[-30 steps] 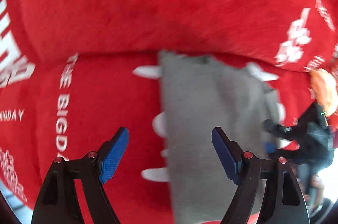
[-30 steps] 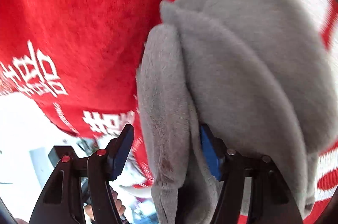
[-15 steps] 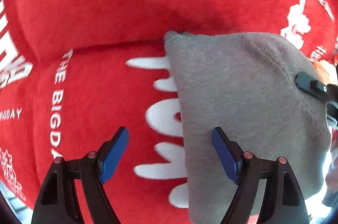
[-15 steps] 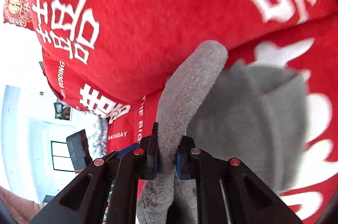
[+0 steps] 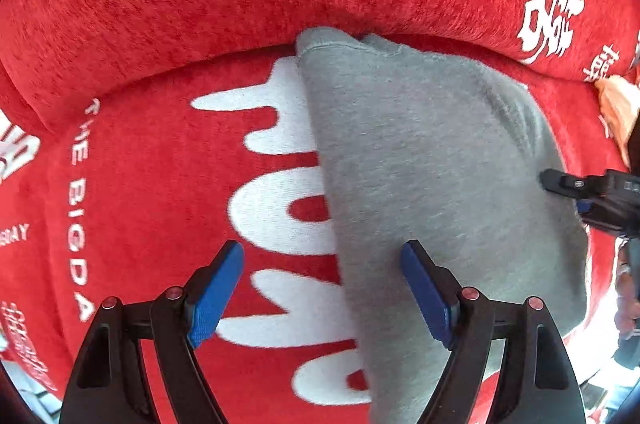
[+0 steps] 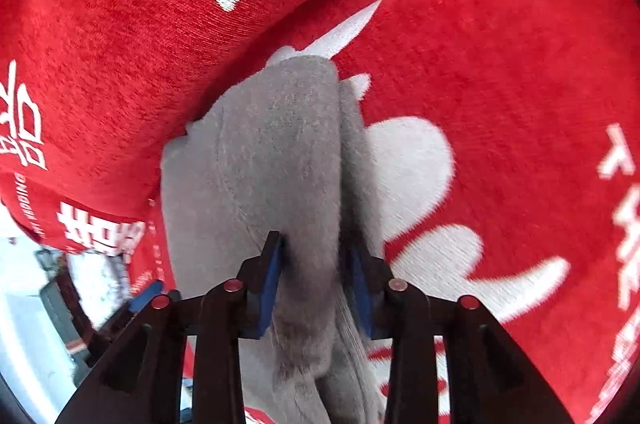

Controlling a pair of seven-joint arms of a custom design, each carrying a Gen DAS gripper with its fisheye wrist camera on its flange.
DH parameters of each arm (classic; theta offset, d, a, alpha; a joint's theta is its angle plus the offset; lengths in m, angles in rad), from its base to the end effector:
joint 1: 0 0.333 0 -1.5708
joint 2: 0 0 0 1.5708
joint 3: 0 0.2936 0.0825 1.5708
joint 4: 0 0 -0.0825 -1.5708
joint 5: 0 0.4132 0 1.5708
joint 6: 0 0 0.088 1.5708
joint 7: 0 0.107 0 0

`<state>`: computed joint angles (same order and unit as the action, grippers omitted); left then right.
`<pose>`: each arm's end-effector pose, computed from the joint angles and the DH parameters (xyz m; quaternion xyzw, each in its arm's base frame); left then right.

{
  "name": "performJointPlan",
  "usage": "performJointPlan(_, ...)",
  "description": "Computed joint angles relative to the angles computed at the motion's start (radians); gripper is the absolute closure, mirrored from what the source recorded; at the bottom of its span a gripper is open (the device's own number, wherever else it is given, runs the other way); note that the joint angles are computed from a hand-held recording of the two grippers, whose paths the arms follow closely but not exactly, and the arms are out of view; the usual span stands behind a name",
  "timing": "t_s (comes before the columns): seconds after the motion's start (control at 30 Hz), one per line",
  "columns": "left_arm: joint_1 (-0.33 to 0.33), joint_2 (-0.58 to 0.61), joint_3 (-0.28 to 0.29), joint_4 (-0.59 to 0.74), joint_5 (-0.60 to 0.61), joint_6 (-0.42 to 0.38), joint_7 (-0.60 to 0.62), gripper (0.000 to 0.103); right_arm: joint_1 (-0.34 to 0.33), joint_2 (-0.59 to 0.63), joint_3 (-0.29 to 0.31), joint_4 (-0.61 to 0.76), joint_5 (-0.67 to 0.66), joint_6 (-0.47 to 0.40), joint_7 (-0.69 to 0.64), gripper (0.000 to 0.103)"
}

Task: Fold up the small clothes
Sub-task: 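Lower the grey sweater bundle onto the cushion and open both grippers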

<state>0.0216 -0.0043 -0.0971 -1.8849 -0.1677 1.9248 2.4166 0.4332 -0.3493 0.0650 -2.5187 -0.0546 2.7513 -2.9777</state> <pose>0.5903 -0.0564 0.4775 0.3437 -0.9355 0.0813 0.0105 0.4356 0.2398 0.4309 -0.1815 0.9404 0.0662 0.2798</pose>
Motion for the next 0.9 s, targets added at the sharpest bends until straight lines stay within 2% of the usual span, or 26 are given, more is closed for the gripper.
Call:
performJointPlan(0.07,0.004,0.014,0.004,0.029,0.002,-0.021,0.003,0.021,-0.012,-0.007,0.028,0.053,-0.036,-0.094,0.021,0.06)
performJointPlan(0.23,0.018,-0.011,0.014,0.035,-0.005,-0.108,0.041,0.021,0.028,-0.019,0.064,0.096,-0.048,-0.12,0.045,0.061)
performJointPlan(0.27,0.02,-0.028,0.015,0.013,0.002,-0.113,0.054,0.021,0.037,-0.012,0.072,0.109,-0.053,-0.139,0.045,0.066)
performJointPlan(0.3,0.02,-0.035,0.012,-0.009,0.012,-0.104,0.062,0.021,0.045,-0.002,0.079,0.128,-0.057,-0.165,0.045,0.086)
performJointPlan(0.33,0.021,-0.057,0.012,-0.043,0.025,-0.101,0.074,0.021,0.062,0.016,0.078,0.145,-0.042,-0.188,0.031,0.092)
performJointPlan(0.43,0.026,-0.113,0.01,-0.147,0.065,-0.061,0.113,0.021,0.097,0.041,0.079,0.135,0.017,-0.225,0.027,0.092)
performJointPlan(0.5,0.032,-0.137,0.007,-0.193,0.09,-0.027,0.116,0.01,0.104,0.02,0.085,0.065,0.052,-0.151,0.086,0.092)
performJointPlan(0.57,0.04,-0.139,0.012,-0.193,0.082,-0.037,0.111,0.01,0.094,-0.042,0.112,-0.029,0.03,-0.069,0.192,0.091)
performJointPlan(0.7,0.048,-0.141,0.012,-0.186,0.086,-0.052,0.108,0.01,0.134,-0.016,0.069,0.02,0.03,-0.135,0.128,0.089)
performJointPlan(0.9,0.051,-0.171,0.007,-0.197,0.092,-0.053,0.091,0.01,0.137,0.005,0.052,0.062,0.07,-0.182,0.061,0.087)
